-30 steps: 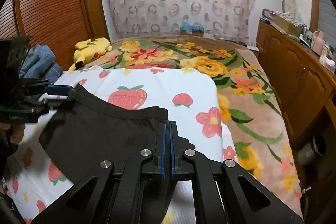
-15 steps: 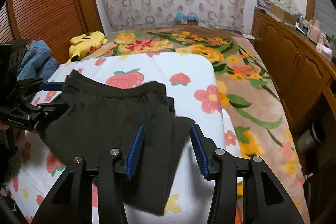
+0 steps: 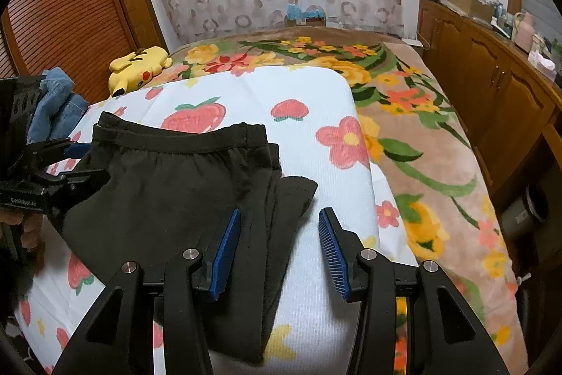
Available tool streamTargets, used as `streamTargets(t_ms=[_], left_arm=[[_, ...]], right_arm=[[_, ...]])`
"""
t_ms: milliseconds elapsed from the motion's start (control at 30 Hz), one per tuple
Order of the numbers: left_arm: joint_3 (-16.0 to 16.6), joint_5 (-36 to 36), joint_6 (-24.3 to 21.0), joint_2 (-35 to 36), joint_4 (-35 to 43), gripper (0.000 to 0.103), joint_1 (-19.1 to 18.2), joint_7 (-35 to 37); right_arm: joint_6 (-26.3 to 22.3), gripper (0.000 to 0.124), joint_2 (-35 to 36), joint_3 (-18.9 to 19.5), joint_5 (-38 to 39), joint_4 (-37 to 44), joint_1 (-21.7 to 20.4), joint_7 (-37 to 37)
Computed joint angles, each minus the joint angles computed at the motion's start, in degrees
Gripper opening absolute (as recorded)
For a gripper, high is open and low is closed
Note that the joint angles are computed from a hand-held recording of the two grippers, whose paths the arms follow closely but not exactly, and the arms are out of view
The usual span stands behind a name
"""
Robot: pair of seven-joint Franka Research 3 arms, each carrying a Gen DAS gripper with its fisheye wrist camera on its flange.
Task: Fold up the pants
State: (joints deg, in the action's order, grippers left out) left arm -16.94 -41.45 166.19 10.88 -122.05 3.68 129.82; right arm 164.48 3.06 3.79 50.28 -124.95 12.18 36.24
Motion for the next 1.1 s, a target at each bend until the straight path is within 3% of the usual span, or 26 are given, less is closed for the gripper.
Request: streamTargets(t_ms=[167, 233, 367, 600, 1100], left_arm=[[-1.76, -6.9, -3.65, 0.15, 1.29, 0.046, 1.85, 7.05], [-0.83, -7.37, -3.86, 0.07, 1.32, 0.037, 0.9, 7.48], [-0.18, -9.55, -4.59, -0.6, 1.07, 0.018, -0.05, 10.0], [1.97, -18.34, -5.18, -6.0, -2.34, 0.014, -2.37, 17.48], [12.04, -27.6, 0.57, -24.86, -18.53, 0.014, -13.24, 23.34]], right_arm=[[-1.56, 0.048, -0.13, -0.01, 2.41, 0.27, -0.31, -2.51], [-3.14, 0.045, -0.02, -0.01, 4.4, 0.71, -0.51, -4.64], [-4.33, 0.018, -0.11, -0.16, 4.73, 0.79, -0.5, -6.24], [-3.57, 0.01, -3.55, -0.38, 10.42, -1.42, 0.32, -13.39], [-3.16, 0.01, -15.84, -2.96, 23.9, -11.34, 6.93, -26.52]])
